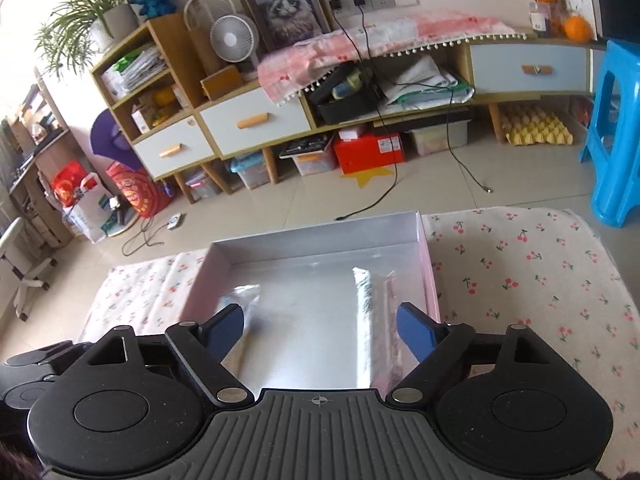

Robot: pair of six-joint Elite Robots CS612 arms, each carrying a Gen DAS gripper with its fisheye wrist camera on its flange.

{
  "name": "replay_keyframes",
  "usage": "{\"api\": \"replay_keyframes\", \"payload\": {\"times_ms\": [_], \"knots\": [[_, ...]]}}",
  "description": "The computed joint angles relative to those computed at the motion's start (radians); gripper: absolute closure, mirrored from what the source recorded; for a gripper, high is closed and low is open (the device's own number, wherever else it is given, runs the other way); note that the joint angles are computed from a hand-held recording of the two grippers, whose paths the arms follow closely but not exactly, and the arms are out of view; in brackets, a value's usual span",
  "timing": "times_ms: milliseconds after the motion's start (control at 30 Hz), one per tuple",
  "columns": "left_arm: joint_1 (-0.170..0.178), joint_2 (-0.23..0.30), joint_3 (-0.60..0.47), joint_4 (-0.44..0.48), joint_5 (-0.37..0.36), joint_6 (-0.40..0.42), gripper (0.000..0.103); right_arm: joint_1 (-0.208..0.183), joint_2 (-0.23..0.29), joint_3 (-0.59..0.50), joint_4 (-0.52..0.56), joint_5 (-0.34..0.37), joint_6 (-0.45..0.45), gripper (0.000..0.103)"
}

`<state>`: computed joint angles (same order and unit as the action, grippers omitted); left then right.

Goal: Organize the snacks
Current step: 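Carry both bags into the pink box and open both tools, then grasp the green chip bag with the right tool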

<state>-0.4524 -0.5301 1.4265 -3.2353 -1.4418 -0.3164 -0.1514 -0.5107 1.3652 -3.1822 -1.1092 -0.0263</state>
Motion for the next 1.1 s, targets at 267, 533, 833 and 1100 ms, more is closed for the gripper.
{"api": "replay_keyframes", "payload": {"times_ms": [267, 533, 833, 1100], "knots": [[-0.013, -0.076, 0.118, 0.029, 0.051, -0.035, 0.001, -0.006, -0.087, 0.155, -0.04, -0.028, -0.077, 0.008], [-0.014, -0.09, 0.194, 0.009, 0.067, -0.132, 0.001, -0.018, -0.105, 0.239, -0.069, -0.064, -0.184, 0.008], [0.01, -0.087, 0.202, 0.068, 0.016, -0.343, 0.013, -0.031, -0.085, 0.229, 0.007, -0.172, -0.203, 0.008], [0.01, -0.07, 0.194, 0.119, -0.076, -0.408, 0.039, -0.039, -0.07, 0.185, 0.164, -0.173, -0.147, 0.008]]}}
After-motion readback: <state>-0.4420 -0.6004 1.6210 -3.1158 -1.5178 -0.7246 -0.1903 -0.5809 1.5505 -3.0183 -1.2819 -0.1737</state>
